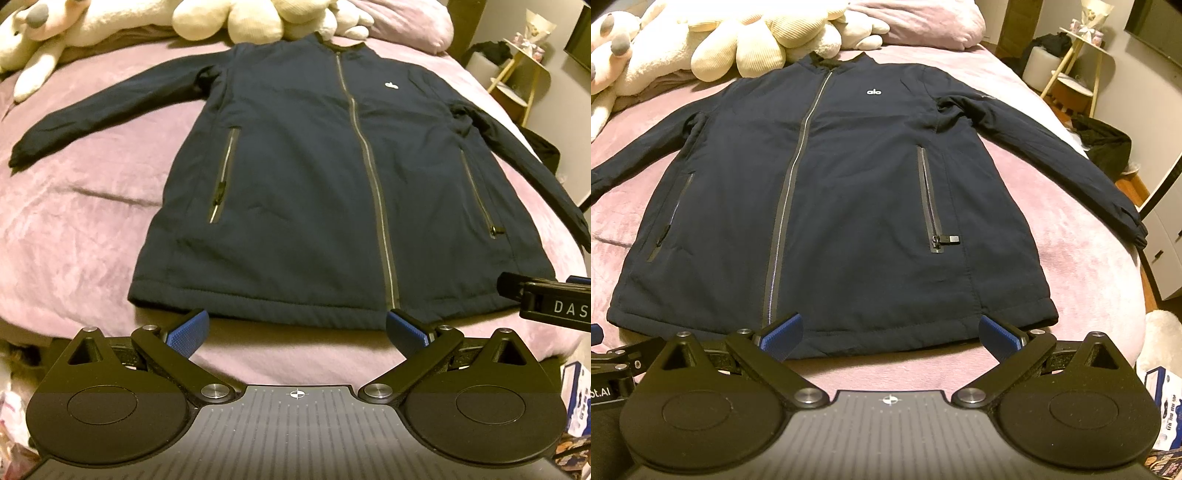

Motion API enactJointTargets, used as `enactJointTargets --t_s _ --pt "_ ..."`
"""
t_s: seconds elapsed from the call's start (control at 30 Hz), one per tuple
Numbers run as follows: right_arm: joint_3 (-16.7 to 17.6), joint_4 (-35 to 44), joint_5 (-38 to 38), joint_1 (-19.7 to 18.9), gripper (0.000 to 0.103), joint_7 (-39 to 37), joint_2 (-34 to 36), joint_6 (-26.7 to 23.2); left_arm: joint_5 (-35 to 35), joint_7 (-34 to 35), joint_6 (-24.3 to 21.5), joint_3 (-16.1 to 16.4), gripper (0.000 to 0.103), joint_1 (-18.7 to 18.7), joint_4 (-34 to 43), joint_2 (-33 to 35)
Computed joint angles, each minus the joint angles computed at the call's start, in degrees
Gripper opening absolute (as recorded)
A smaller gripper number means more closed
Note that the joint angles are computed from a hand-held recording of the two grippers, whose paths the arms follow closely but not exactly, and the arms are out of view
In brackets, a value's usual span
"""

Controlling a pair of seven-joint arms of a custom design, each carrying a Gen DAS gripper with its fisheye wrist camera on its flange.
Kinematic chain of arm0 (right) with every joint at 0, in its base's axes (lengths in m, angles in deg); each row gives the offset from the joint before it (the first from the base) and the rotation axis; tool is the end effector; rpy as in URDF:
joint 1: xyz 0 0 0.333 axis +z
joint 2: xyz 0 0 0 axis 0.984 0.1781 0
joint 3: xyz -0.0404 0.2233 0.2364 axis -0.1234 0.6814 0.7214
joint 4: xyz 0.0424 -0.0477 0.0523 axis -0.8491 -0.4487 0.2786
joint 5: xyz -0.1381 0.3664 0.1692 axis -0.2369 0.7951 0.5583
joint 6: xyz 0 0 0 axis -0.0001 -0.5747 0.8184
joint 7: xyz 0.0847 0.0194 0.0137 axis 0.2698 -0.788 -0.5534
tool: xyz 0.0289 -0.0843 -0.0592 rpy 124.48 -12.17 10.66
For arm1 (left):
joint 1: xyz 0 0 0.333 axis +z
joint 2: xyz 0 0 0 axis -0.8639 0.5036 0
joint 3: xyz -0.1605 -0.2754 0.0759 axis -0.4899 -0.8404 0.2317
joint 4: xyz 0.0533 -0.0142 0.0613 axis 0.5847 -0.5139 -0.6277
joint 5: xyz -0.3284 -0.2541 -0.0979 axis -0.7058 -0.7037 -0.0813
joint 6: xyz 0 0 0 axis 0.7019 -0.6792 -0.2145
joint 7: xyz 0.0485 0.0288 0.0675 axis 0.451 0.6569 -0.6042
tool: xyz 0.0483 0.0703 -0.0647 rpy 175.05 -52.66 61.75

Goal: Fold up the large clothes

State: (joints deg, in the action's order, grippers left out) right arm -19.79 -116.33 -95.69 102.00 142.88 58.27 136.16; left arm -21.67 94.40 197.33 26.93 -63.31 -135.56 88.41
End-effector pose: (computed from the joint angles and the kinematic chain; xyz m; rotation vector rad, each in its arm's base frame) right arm 0.6229 0.2990 0.4406 -1.7839 2.0835 -0.6810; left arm 0.6428 -0.1892 0.4262 -1.8946 2.0559 -0.6605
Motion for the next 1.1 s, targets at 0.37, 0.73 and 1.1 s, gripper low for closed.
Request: enactJointTargets --t_s 0.37,0.73,1.1 --pt "-0.03 -0.21 -0.05 0.02 0.101 0.14 -0.08 0.27 -0.28 0.16 -0.18 -0.09 0.103 0.11 0.12 0.13" --pt "0.0 0.13 0.52 -0.05 0.101 -0.12 0.18 0.08 -0.81 0.63 -0.56 -0.16 0.103 0.23 0.43 0.37" --pt "-0.07 0.06 0.77 -0.17 0.101 -0.17 0.33 0.42 -1.17 0.95 -1.11 -0.26 0.103 0.31 0.93 0.69"
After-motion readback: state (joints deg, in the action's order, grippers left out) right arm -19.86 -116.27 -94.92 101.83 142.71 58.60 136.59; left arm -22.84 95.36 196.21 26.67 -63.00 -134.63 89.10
